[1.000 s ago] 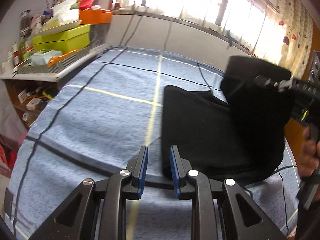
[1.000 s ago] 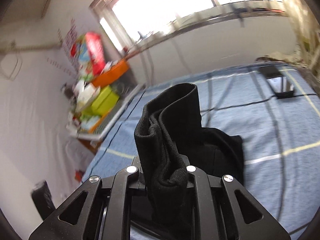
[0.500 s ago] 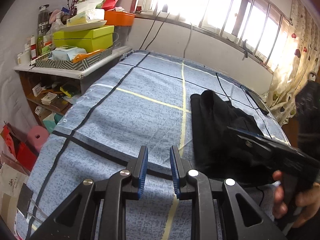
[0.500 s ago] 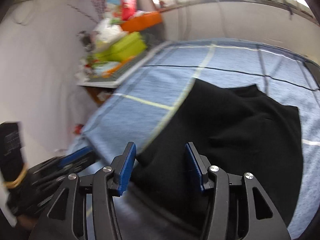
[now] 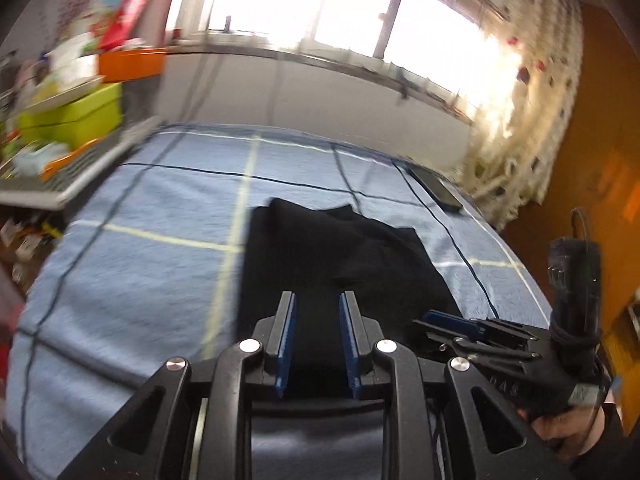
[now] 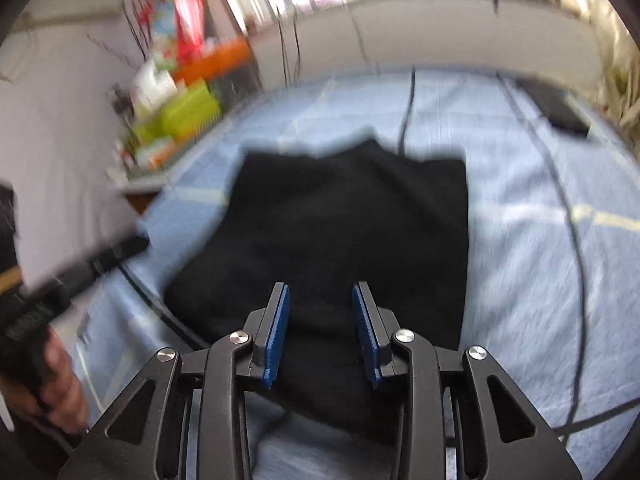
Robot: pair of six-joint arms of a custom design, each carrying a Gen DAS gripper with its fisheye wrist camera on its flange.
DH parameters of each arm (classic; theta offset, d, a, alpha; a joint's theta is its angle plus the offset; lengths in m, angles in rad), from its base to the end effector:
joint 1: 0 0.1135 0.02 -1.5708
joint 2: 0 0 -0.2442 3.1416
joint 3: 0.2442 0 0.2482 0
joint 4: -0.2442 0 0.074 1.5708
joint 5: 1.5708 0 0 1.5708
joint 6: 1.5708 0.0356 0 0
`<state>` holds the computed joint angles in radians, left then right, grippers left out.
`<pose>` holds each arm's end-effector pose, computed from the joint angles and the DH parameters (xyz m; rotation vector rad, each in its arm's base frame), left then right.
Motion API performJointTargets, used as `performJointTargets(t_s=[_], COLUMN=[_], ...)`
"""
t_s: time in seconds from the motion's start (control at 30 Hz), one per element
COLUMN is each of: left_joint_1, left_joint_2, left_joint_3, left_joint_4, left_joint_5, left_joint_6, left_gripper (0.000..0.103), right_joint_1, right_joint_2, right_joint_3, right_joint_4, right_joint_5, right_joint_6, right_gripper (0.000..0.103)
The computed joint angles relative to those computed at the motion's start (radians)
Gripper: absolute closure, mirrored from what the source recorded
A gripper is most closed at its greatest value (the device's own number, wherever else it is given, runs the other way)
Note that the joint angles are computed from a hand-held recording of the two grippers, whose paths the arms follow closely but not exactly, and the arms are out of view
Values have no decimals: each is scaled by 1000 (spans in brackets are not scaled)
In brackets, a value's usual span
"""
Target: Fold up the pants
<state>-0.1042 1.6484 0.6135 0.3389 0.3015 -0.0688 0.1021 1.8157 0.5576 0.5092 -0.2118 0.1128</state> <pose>0.2937 -0.0413 0.1113 0.2005 2.2567 -0.4333 0.2878 0.0370 0.0656 -0.0951 2.3234 0.3540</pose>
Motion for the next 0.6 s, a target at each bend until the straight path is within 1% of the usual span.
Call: performJointTargets(t_s=[0.03, 0.1, 0.13, 0.2, 0.23, 0.3, 0.37, 0.4, 0.43, 0.5, 0.6], left_joint_1=[-18, -36, -41, -36, -34, -30, -33, -38, -40, -45, -58], left_joint_2=[34, 91, 117, 125, 118, 112, 105, 108, 111, 120, 150], left_joint_3=[22, 54, 63, 29, 18, 26, 46, 61, 78, 119, 186], left_joint_4=[-6, -31, -38, 21, 30, 6, -31, -44, -58, -93, -112], left_joint_5=[-7, -23, -36, -33, -34, -30, -42, -56, -66, -73, -96], left_joint_6=[9, 24, 35, 64, 77, 88, 83, 76, 71, 59, 56], left_gripper=[79, 79, 79, 79, 79, 79, 79, 79, 79, 79, 79], right_joint_1=[1, -19, -29, -43, -62, -105, -131, -131, -136, -174, -196], right_joint_2=[-12, -37, -50, -82, -86, -58, 16, 82, 113, 104, 73], right_joint_3=[6, 5, 6, 18, 26, 75, 148, 218, 255, 253, 269], right_joint_4=[-28, -39, -44, -51, -56, -81, -119, -179, -213, -200, -195], right_joint_5=[-10, -74, -83, -52, -55, -63, -73, -32, -17, -75, -66], right_joint_6=[-11, -29, -36, -40, -47, -61, -89, -101, -103, -101, -96], right_gripper=[71, 71, 71, 71, 71, 71, 71, 71, 72, 73, 73])
